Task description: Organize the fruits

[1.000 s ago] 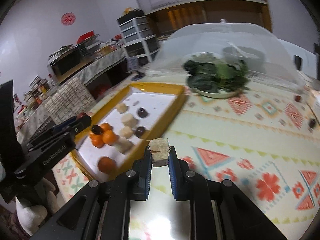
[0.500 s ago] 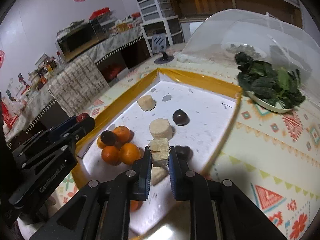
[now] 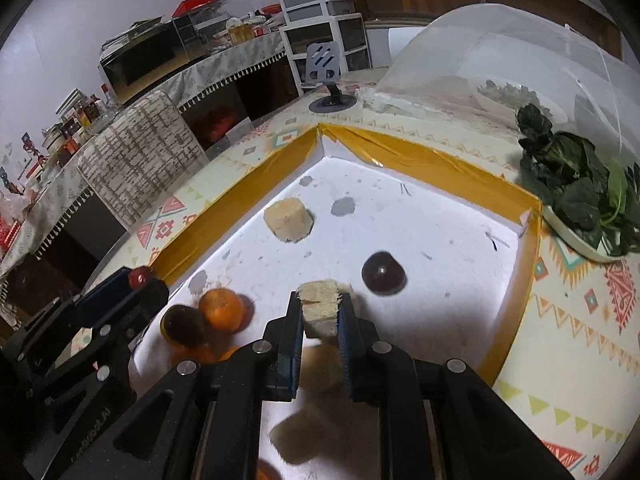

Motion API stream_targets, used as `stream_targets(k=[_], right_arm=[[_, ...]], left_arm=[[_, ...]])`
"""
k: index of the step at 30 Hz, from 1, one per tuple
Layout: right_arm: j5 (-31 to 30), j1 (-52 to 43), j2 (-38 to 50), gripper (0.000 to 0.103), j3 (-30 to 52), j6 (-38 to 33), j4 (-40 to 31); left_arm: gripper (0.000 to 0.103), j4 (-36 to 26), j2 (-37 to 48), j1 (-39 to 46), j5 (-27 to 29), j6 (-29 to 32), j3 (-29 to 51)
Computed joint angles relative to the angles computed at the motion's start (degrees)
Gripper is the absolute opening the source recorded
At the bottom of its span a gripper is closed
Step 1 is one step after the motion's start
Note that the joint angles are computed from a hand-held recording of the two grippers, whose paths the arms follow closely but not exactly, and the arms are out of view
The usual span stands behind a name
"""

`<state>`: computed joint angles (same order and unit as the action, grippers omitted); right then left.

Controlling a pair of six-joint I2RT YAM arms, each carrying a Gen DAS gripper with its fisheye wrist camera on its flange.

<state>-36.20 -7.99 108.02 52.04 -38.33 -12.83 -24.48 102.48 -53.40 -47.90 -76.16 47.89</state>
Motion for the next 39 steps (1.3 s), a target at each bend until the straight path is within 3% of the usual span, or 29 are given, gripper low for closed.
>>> stream_targets(k=[1,3,5,8,11,14,21,26,30,39], right_arm=[[0.08,0.17,0.12,0.018,0.14,0.29,0.17],[0.25,0.53,0.26,0.018,0.17,0.6,0.8],[0.29,0.88,0.4,0.018,0.34,0.93,1.02],[0.13,1.11,0.1,0.018,0.08,0.97,1.47],[-0.68,0.86,-0.49,0.028,-0.31,1.19,1.97],[-1.79,0.19,-1.14,0.034,-0.6,1.28,2.09],[-4.56,-1.92,-2.7,0.034,-0.51,0.46,-0.33],[-6.37,-4.23,-4.6,0.035,-1.15,-1.23,-2.21],[-8.26,-7.39,-6.41,0.041,-1.74,-3.42,-4.12],[-12.92,-17.39,-7.17,0.042,1.05,-12.51,-14.12]], left_arm=[[0.034,0.41,-0.2,0.09,0.05,0.03,-0.31],[0.052,0.25,-0.46,-0.05,-0.29,-0.43,-0.47],[0.06,-0.27,-0.69,-0.28,-0.98,-0.85,-0.38],[0.063,-1.03,-0.98,-0.64,-1.53,-1.24,-0.12],[0.074,-1.13,-1.08,-0.7,-1.85,-1.34,-0.1],[0.077,-2.77,-1.25,-1.26,-2.81,-2.73,0.52],[0.083,-7.62,-0.93,-2.78,-3.61,-5.57,2.94],[0.087,-13.98,0.15,-4.97,-4.85,-9.39,6.51],[0.088,-18.94,0.89,-6.88,-5.76,-12.14,9.32],[0.089,-31.69,4.97,-12.85,-7.48,-19.04,19.1]])
